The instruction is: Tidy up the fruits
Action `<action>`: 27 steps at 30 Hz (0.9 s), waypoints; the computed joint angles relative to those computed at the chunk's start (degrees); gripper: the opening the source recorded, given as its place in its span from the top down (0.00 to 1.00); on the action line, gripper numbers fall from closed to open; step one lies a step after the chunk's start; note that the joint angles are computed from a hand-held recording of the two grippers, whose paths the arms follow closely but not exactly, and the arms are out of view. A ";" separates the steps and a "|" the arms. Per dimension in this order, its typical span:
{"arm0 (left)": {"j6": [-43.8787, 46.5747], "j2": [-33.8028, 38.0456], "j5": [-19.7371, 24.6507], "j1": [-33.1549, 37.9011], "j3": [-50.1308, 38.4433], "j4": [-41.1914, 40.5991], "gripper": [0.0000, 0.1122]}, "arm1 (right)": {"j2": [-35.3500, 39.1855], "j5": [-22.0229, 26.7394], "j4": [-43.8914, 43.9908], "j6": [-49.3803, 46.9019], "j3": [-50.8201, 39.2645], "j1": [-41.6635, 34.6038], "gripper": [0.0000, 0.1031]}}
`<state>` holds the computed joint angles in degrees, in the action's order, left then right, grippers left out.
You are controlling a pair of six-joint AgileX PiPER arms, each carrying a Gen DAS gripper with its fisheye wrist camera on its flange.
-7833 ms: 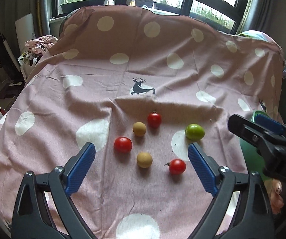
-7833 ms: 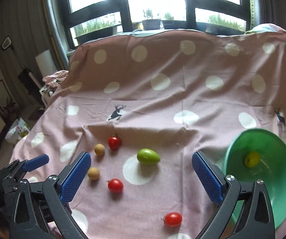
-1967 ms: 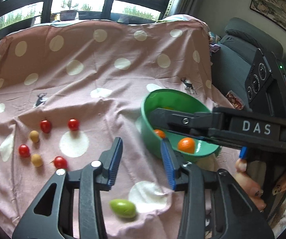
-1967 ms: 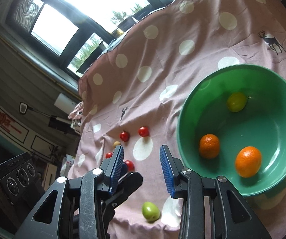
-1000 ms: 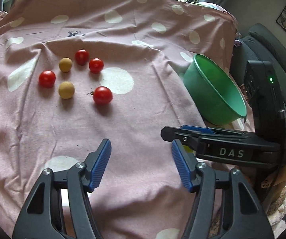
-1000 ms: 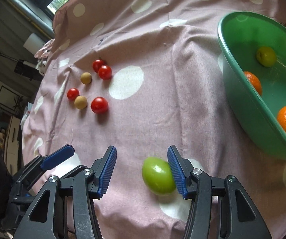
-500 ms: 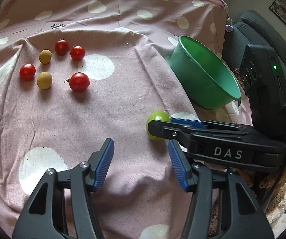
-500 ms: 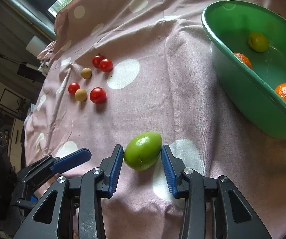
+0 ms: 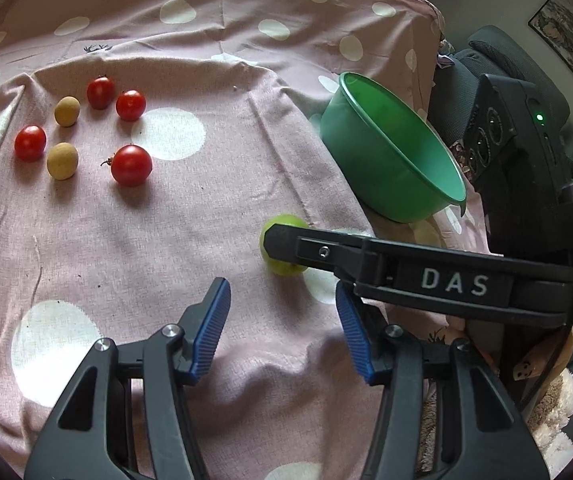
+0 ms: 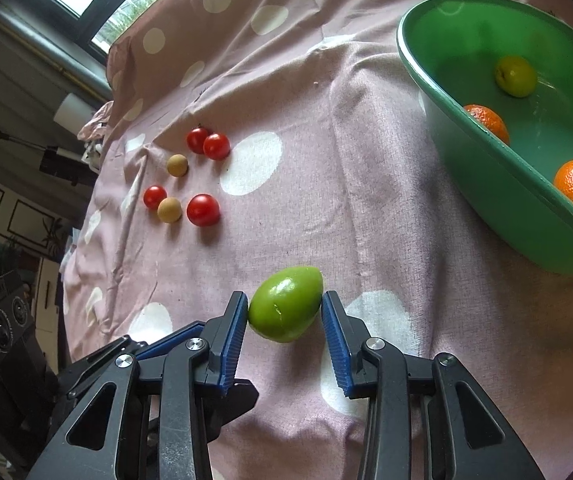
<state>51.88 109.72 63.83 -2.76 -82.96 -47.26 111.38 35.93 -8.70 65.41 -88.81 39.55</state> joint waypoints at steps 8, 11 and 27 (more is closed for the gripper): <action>0.35 0.60 -0.75 0.10 0.20 -1.61 0.59 | 1.64 -3.41 7.77 -7.98 -1.17 -0.36 0.62; 0.76 -0.49 -2.11 -0.02 1.01 -1.28 0.64 | 2.11 -2.54 5.86 -6.73 -2.35 0.21 0.62; -0.48 -8.24 -9.65 -6.52 -5.67 -4.12 0.64 | -6.60 4.79 -15.32 4.72 -6.48 1.95 0.61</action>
<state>51.40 101.48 54.18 -9.28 -88.64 -51.38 104.78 40.73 -24.02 70.13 -95.29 41.50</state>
